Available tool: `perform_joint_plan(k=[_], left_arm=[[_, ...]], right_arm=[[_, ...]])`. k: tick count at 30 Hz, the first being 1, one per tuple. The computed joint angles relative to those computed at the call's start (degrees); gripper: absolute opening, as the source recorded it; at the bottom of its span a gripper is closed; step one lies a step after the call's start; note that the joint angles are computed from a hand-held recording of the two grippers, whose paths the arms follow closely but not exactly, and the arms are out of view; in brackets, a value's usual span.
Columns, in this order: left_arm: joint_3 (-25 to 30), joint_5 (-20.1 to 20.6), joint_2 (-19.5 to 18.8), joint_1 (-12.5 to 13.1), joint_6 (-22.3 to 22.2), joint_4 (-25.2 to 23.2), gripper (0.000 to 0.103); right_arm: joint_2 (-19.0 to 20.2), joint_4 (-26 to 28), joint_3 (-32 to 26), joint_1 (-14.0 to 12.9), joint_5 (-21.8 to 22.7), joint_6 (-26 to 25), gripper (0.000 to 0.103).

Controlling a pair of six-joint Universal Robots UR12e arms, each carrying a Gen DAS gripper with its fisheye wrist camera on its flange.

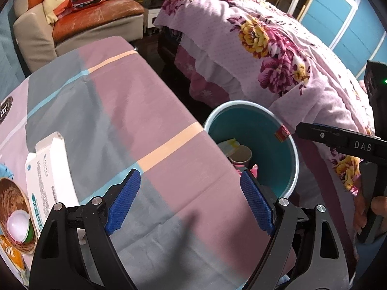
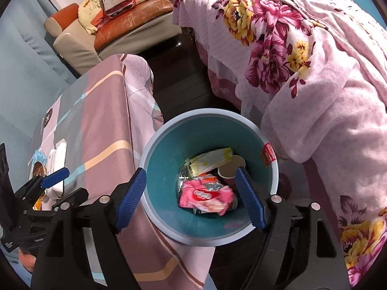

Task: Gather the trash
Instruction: 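Grasp the white medicine box with the right tool while the left tool grasps the milk carton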

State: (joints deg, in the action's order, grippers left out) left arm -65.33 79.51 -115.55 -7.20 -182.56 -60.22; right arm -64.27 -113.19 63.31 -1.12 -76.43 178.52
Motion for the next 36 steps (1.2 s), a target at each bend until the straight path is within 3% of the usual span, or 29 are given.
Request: perform_joint_plan(k=[14,22,36], left_arm=[[-8.2,0.1,6.3,3.2,-2.9,5.0,0.085],[-13.8,3.1,11.1,6.3,-1.6,6.8,0.085],[-21.8,7.8,17.3,12.8,-0.7,7.0,0.085]], right_arm=[[-1.0,1.8,-0.7,3.4,-0.9,-2.6,0.074],[-0.7,4.9,-2.6,6.6,-1.1,-5.8,0.079],[4.5,17.3,-10.2,14.2,-2.3,-13.9,0.079]])
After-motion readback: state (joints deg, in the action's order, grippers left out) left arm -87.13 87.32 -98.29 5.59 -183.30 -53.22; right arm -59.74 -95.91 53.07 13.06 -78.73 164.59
